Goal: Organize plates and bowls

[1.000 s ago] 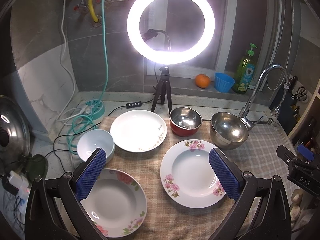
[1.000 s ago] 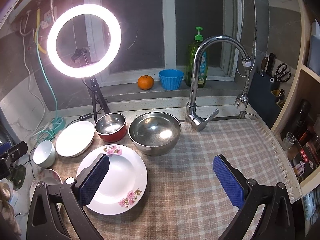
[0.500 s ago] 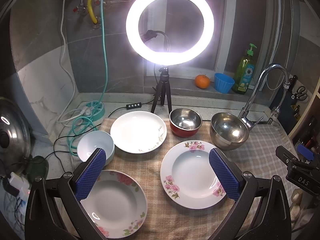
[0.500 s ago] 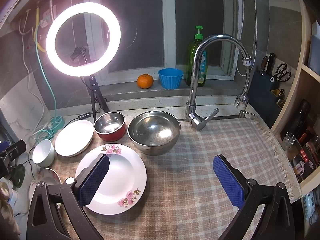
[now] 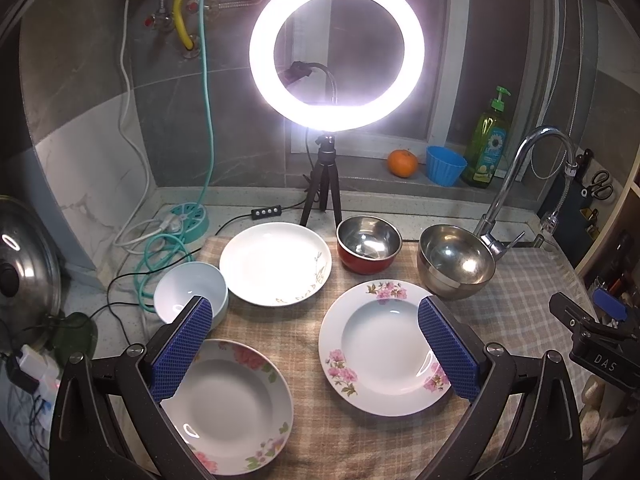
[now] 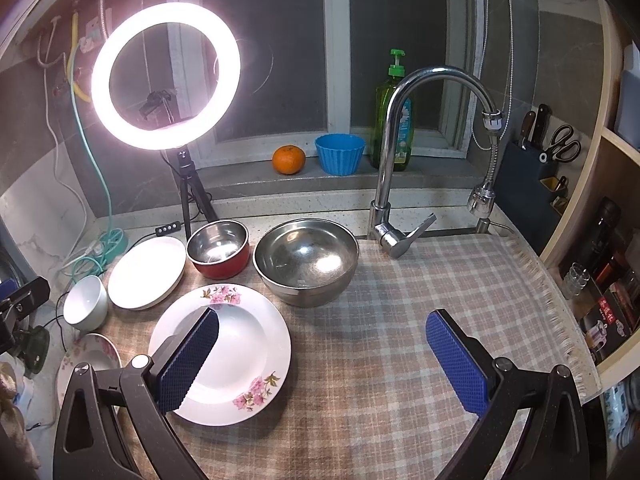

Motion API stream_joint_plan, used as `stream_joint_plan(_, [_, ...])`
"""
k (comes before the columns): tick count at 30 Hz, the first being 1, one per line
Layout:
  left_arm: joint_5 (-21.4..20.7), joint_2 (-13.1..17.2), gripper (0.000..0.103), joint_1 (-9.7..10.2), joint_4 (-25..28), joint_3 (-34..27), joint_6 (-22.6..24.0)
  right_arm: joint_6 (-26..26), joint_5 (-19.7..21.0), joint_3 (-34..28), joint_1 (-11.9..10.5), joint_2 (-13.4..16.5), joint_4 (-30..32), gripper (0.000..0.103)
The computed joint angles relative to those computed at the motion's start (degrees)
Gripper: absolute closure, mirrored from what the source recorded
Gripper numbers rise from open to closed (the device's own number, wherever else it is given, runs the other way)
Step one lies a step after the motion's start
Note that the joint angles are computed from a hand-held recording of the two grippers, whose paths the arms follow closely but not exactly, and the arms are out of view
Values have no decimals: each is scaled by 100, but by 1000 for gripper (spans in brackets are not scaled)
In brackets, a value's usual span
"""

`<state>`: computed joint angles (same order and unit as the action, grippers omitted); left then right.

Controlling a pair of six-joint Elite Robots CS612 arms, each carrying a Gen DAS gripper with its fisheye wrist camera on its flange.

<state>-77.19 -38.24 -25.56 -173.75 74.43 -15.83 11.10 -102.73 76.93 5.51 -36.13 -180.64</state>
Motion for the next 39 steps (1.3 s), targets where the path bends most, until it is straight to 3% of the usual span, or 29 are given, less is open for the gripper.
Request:
stream_joint_plan(24, [-5,-48,1,-38,0,46,-1,-16,33,39,15,-19,40,0])
stream_joint_plan(33, [-213,12,1,31,151,-14,-84,42,283,-9,-39,11,155,0])
stream_joint_plan(39, [-472,71,8,98,374,-89,-173,155,525,-8,-96,47,207,3])
